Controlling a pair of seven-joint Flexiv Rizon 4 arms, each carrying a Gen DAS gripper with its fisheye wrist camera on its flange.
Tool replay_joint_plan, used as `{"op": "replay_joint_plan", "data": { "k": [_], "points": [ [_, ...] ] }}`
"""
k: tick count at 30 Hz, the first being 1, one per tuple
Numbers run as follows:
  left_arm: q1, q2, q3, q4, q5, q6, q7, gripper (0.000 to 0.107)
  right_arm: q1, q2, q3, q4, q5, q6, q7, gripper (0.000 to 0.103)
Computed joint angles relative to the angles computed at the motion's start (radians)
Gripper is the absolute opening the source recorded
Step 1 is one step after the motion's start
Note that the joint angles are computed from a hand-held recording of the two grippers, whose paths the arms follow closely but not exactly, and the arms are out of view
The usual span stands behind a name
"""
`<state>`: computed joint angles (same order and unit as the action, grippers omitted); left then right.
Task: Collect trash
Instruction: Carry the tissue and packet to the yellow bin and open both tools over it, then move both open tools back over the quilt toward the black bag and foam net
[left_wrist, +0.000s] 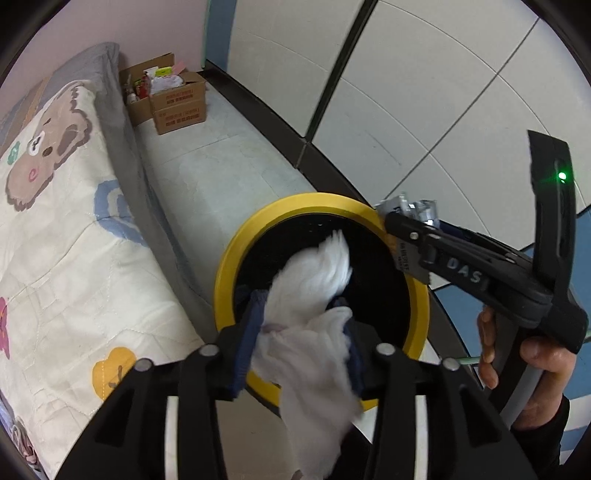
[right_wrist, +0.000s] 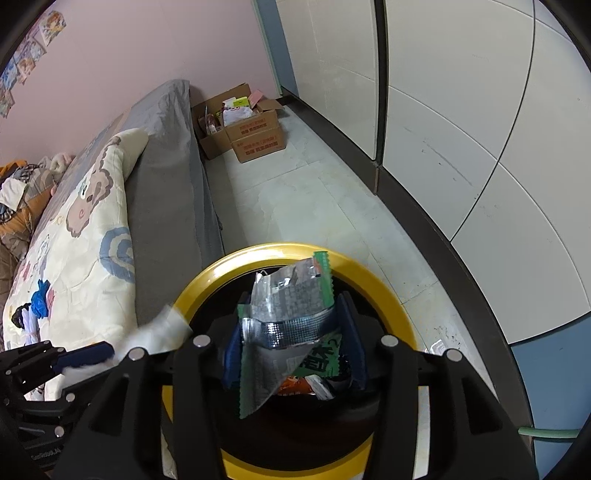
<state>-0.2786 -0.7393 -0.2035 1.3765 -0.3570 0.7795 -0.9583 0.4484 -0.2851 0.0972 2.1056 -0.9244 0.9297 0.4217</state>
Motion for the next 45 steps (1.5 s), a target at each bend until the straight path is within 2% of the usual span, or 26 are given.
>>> {"op": "replay_joint_plan", "data": {
  "k": [5, 9, 23, 34, 40, 45],
  "points": [
    [0.006, 0.001, -0.004, 0.001, -0.011, -0.017, -0.005, 0.046, 0.001, 0.014, 0.005, 0.008, -0.003, -0.017, 0.013, 0.047],
    [0.016, 0.015, -0.011, 0.021, -0.026, -0.012, 0.006, 0.048, -0.002, 0.025, 0.011, 0.014, -0.002, -0.018, 0.023, 0.053],
    [0.067, 0.072, -0.001, 0.093, -0.068, 0.064, 0.021, 0.058, 0.039, 0.037, 0.043, -0.053, 0.035, -0.118, -0.012, 0.053],
    [0.16, 0.145, 0.03, 0.169, -0.096, 0.125, 0.048, 0.067, 0.124, -0.036, 0.047, -0.239, 0.053, -0.227, -0.117, 0.058],
    [0.223, 0.166, 0.046, 0.188, -0.129, 0.131, 0.055, 0.071, 0.181, -0.105, 0.031, -0.367, 0.069, -0.271, -0.195, 0.058],
    [0.262, 0.149, 0.07, 0.15, -0.132, 0.103, 0.022, 0.072, 0.225, -0.172, 0.011, -0.476, 0.083, -0.276, -0.256, 0.06]
  ]
}}
